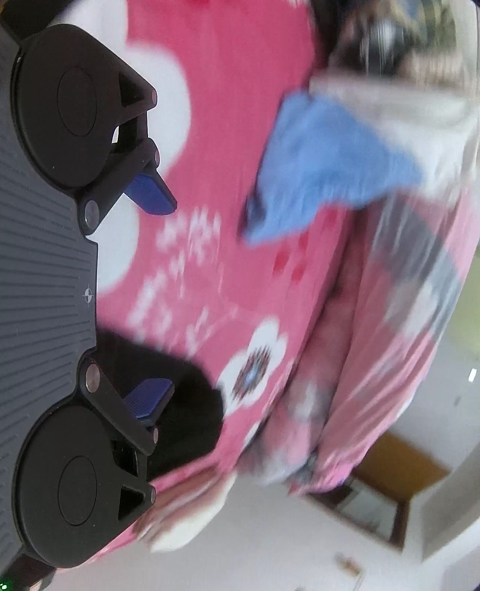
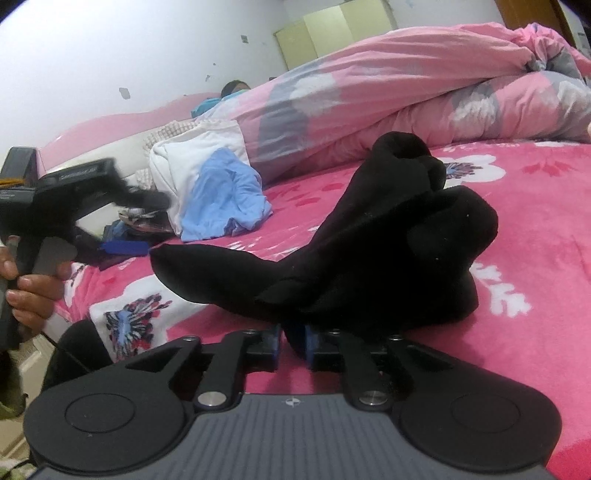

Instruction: Fold clothes

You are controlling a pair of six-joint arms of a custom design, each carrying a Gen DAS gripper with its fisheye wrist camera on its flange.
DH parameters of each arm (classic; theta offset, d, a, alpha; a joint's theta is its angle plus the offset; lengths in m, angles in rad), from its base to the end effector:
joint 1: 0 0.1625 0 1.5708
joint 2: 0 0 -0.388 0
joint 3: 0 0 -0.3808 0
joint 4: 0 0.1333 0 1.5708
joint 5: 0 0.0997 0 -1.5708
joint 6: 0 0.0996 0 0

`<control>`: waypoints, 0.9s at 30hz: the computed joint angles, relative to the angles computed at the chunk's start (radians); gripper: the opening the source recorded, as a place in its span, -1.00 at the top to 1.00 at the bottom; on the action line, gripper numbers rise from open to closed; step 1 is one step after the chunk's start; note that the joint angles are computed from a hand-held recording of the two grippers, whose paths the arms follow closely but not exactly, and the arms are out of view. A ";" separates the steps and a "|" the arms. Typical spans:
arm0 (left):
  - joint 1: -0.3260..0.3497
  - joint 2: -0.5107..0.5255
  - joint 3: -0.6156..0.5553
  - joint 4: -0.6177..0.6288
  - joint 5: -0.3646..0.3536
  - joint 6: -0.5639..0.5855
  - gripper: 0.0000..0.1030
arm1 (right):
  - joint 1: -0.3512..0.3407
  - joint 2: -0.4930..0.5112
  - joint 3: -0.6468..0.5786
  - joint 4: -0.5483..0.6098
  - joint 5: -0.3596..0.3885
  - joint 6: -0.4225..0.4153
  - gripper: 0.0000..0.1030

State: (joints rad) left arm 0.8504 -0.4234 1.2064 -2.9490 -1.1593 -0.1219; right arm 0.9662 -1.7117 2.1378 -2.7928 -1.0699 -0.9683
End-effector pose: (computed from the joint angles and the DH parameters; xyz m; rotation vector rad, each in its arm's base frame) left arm -0.3695 -0.6834 0.0336 0.6615 2.7589 -1.0341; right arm -0.0922 -0.4522 0.3994 0.7548 -2.5387 1.2588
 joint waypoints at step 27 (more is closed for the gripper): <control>-0.107 0.252 -0.239 0.111 -0.028 0.448 -0.19 | -0.220 -0.076 -0.043 -0.092 0.177 0.343 -0.09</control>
